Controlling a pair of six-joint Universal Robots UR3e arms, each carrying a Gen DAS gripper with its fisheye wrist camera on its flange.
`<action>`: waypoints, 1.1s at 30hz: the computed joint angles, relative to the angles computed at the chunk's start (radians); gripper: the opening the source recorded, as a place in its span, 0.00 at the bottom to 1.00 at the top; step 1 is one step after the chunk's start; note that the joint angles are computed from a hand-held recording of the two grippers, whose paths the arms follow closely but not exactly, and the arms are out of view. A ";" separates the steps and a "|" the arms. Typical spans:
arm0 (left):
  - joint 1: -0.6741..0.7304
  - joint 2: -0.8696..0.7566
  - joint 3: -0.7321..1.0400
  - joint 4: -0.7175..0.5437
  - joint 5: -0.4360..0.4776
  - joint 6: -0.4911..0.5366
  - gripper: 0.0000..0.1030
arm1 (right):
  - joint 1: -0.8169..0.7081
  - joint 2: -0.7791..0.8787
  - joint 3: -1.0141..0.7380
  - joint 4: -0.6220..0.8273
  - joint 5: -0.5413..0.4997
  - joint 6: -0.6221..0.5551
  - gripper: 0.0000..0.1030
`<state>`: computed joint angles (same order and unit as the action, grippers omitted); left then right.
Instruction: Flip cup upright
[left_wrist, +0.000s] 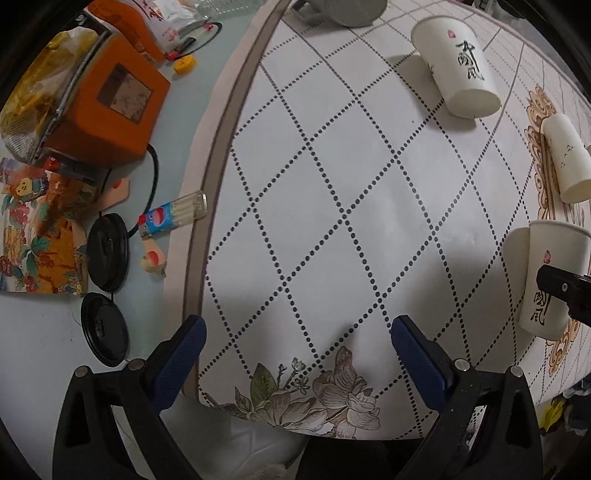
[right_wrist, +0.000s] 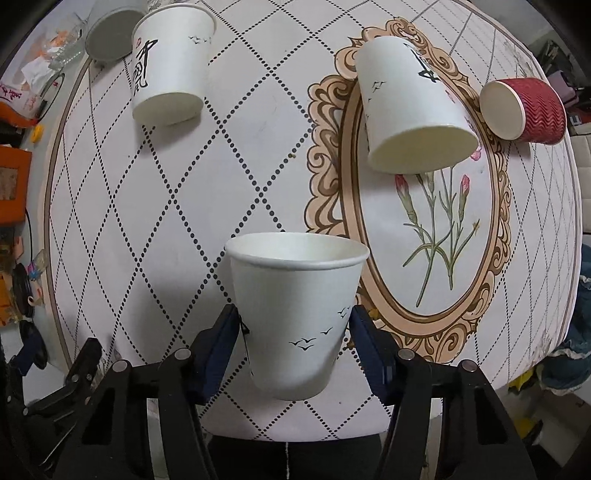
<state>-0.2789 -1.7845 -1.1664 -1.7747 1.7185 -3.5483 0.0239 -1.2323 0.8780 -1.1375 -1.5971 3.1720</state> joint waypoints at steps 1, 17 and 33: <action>0.001 -0.009 0.004 0.003 -0.005 0.002 0.99 | -0.003 -0.006 0.007 -0.003 0.003 0.003 0.61; 0.059 -0.149 0.133 0.006 -0.104 0.015 0.99 | -0.115 -0.320 0.442 -0.548 0.110 -0.048 0.60; 0.076 -0.270 0.172 0.115 -0.042 0.067 0.99 | 0.016 -0.452 0.959 -1.286 0.002 -0.058 0.61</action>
<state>-0.2026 -2.0541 -0.9943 -1.6601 1.6767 -3.4813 0.0401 -1.6846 1.8373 -2.4233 -1.5948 3.1143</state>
